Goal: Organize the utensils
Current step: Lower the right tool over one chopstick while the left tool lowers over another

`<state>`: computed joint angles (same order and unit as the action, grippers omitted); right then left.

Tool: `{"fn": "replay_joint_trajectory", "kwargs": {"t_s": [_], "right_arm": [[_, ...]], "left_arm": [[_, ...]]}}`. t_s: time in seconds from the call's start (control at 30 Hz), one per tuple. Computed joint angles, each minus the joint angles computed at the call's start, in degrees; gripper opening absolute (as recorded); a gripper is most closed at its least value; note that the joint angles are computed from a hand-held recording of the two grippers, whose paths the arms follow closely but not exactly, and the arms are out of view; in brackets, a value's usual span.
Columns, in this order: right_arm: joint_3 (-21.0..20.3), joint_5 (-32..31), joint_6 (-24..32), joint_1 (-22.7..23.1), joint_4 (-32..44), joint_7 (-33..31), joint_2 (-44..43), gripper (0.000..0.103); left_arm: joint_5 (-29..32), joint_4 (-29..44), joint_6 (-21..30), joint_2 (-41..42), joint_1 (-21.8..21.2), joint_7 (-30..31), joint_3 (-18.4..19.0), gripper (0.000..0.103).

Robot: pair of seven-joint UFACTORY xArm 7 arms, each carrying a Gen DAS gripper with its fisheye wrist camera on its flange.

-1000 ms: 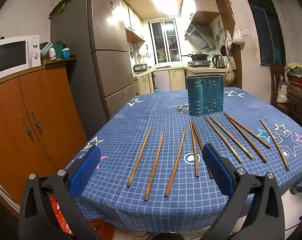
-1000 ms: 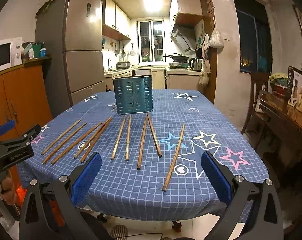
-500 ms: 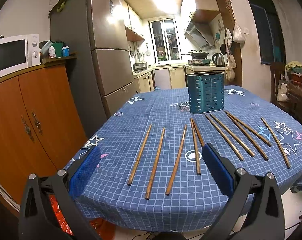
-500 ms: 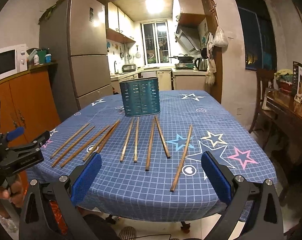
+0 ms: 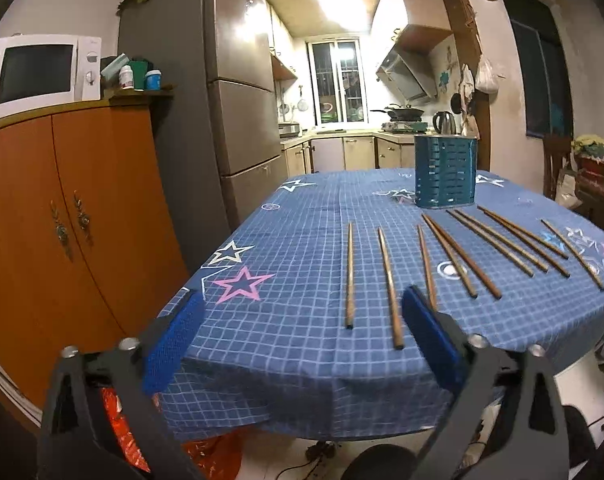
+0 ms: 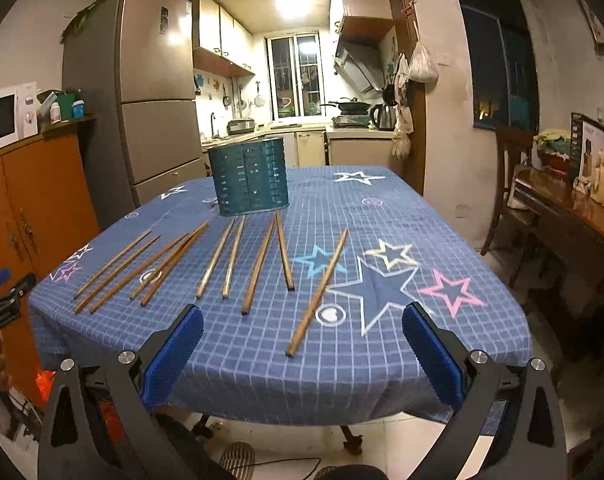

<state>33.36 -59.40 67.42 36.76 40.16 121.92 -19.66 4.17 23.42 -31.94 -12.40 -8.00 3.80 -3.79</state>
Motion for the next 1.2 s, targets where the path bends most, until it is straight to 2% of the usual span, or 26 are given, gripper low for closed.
{"fn": "replay_joint_trajectory", "kwargs": {"t_s": [0.03, 0.1, 0.17, 0.2, 0.27, 0.47, 0.57, 0.87, 1.1, 1.2], "right_arm": [[0.0, 0.2, -0.4, 0.2, -0.5, 0.2, 0.0, 0.098], [0.2, 0.3, -0.2, 0.3, -0.5, 0.1, 0.9, 0.09], [0.0, -0.4, -0.7, 0.5, 0.1, 0.0, 2.3, 0.074], [-0.2, -0.7, -0.9, 0.7, 0.3, -0.1, 2.8, 0.069], [-0.6, -2.4, -1.5, 1.0, 1.6, -0.7, 5.1, 0.051], [-4.0, -9.9, -4.8, 2.8, 5.5, -4.8, 11.4, 0.022], [-6.2, -11.6, -6.3, 3.3, 6.3, -4.9, 12.8, 0.02], [-10.3, -15.9, -9.9, 2.6, 8.8, -6.3, 16.1, 0.02], [-13.3, -20.1, -13.9, 1.8, 12.4, -7.8, 20.1, 0.02], [-15.0, -19.7, -17.1, 1.0, 14.1, -9.0, 22.2, 0.02]], "left_arm": [[0.6, 0.3, 0.1, 0.5, 0.1, 0.3, 0.2, 0.083], [1.6, 1.1, 0.3, 2.0, 0.1, 1.4, 0.2, 0.072], [4.5, 1.9, 0.4, 3.4, -0.5, 0.8, 1.0, 0.067], [5.6, 2.0, -0.1, 4.3, -0.6, 0.8, 1.1, 0.064], [7.1, 2.6, -0.6, 5.9, -0.7, 0.9, 1.2, 0.061], [13.7, 4.9, -0.5, 9.4, 0.6, -3.6, 2.6, 0.051], [18.8, 6.2, -1.4, 11.0, 2.1, -7.4, 3.3, 0.047], [27.4, 9.5, -2.1, 14.4, 5.7, -13.4, 2.7, 0.045], [29.5, 11.2, -2.1, 16.3, 6.7, -14.1, 1.7, 0.045], [30.0, 11.5, -2.7, 16.9, 7.1, -13.9, 1.5, 0.045]]}}
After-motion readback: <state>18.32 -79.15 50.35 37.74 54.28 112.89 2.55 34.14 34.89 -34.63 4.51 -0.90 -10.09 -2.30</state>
